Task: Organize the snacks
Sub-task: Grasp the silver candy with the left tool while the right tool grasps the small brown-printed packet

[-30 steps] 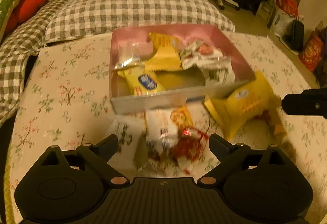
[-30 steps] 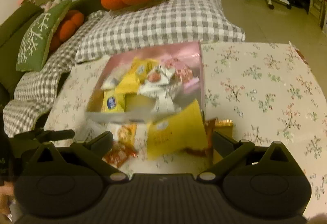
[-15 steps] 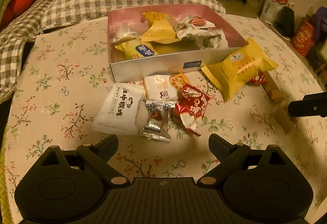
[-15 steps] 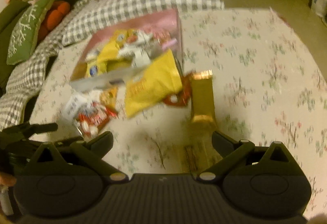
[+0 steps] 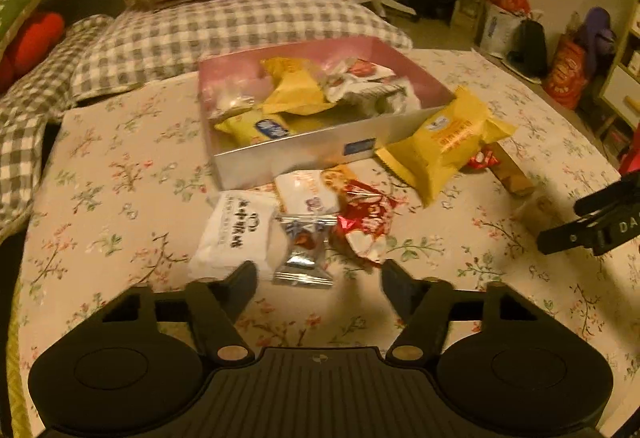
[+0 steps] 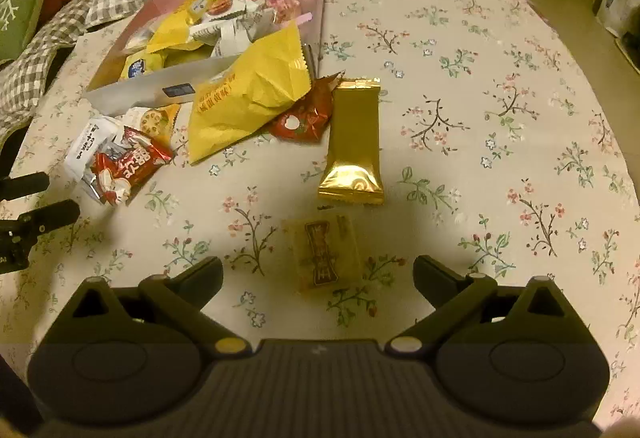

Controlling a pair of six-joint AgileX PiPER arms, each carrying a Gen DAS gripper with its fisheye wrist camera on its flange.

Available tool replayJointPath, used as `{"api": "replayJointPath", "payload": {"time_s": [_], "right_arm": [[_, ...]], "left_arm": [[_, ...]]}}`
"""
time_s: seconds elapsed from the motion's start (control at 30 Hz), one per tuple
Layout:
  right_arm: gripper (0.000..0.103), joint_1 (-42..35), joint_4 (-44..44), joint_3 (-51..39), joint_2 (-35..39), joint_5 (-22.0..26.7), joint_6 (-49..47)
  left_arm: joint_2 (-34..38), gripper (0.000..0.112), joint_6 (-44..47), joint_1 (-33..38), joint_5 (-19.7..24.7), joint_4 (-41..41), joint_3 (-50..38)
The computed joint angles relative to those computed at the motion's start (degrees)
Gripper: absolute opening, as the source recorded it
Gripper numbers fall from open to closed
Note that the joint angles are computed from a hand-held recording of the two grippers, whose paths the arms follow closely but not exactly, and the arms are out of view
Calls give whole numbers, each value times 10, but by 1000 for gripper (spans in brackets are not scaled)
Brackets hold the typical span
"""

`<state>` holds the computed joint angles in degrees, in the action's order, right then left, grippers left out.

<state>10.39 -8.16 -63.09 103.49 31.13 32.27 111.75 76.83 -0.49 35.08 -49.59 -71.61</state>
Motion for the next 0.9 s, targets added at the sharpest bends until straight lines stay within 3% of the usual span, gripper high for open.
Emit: {"api": "replayJointPath", "payload": {"time_s": [0.17, 0.4, 0.67, 0.9], "right_arm": [[86, 1, 3, -9, 10, 13, -8], [61, -5, 10, -5, 10, 11, -10], [43, -3, -10, 0, 5, 5, 19], [42, -10, 46, 5, 1, -14, -39]], "left_arm": [[20, 39, -32, -20, -9, 41, -17], [49, 30, -82, -34, -17, 74, -51], [62, 26, -95, -53, -35, 97, -62], [55, 32, -68, -58, -39, 85, -57]]}}
